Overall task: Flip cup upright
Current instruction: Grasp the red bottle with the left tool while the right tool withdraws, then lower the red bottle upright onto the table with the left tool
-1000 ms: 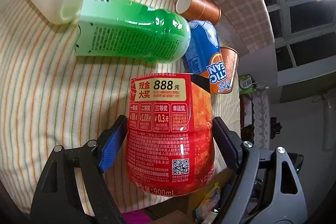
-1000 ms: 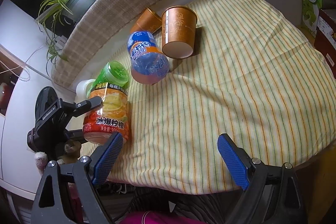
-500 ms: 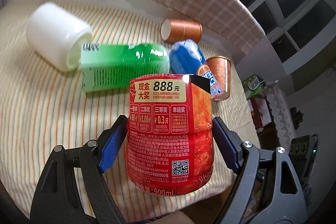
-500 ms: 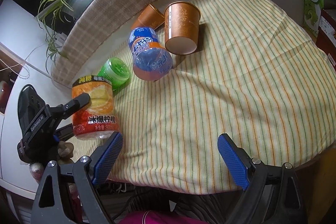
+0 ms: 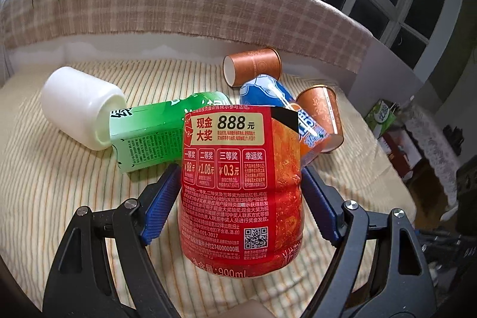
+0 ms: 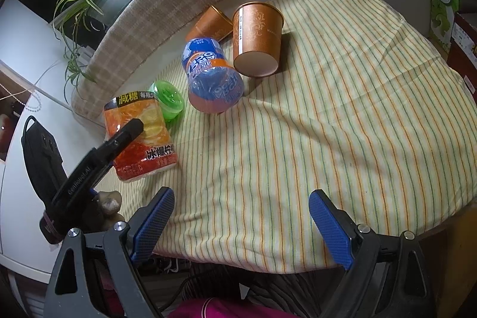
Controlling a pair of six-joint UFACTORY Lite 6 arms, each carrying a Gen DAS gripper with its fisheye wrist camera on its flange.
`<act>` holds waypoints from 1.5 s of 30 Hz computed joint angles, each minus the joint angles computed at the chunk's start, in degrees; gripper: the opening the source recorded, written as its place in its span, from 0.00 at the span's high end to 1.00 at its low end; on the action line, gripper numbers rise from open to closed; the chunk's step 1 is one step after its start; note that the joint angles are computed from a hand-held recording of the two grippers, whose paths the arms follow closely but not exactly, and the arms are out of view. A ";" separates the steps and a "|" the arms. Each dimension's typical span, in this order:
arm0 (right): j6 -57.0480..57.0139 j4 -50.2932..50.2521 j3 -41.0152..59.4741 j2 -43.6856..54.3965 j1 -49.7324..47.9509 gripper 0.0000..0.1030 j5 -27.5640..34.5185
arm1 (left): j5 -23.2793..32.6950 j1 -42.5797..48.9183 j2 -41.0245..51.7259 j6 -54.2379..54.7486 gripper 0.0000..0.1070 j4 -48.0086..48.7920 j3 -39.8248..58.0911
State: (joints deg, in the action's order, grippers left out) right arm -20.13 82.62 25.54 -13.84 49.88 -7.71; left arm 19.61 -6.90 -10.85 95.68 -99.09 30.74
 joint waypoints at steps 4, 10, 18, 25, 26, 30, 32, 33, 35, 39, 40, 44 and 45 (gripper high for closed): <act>1.83 -1.94 0.12 0.15 -0.15 0.10 0.20 | 1.08 1.38 -0.68 -0.88 0.22 2.65 -1.44; 3.69 -3.89 0.95 0.90 -0.21 0.10 0.60 | 3.06 3.23 -4.03 -4.11 0.22 8.13 -3.60; 0.65 -1.38 2.85 2.75 0.58 0.10 0.23 | 5.95 6.09 -8.27 -9.62 0.22 15.61 -6.00; -1.12 0.08 4.22 4.82 1.30 0.10 -0.19 | 9.50 8.14 -12.04 -14.16 0.22 21.63 -8.16; -0.70 -0.19 4.19 4.84 1.44 0.10 -0.25 | 9.78 8.18 -12.70 -14.44 0.22 22.12 -8.60; -4.60 3.90 4.59 5.00 2.28 0.10 -1.02 | 10.17 7.66 -14.63 -14.84 0.22 22.99 -10.03; -6.32 5.81 4.78 4.98 2.91 0.10 -1.53 | 9.87 7.08 -15.36 -14.97 0.22 23.22 -10.57; -6.69 6.30 4.82 4.94 3.18 0.10 -1.73 | 9.84 6.77 -15.69 -15.00 0.22 23.41 -10.77; -8.16 8.13 4.90 4.80 3.90 0.10 -2.34 | 9.60 6.05 -16.17 -15.39 0.21 24.08 -11.03; -10.83 11.49 4.70 4.14 5.35 0.10 -3.80 | 8.95 4.73 -16.40 -16.44 0.18 25.13 -11.24; -11.87 12.71 4.56 3.77 5.84 0.10 -4.33 | 8.96 4.59 -16.70 -16.97 0.17 25.56 -11.38; -16.53 17.99 4.45 2.57 8.36 0.10 -7.24 | 9.44 4.74 -18.79 -19.13 0.15 27.78 -12.19; -17.41 18.93 4.49 2.36 8.90 0.10 -7.95 | 9.79 5.07 -19.54 -19.42 0.15 28.32 -12.58</act>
State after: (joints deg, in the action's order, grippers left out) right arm -37.54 101.55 30.03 -11.48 58.77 -15.67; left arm 29.40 -1.82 -30.40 76.26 -70.78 18.16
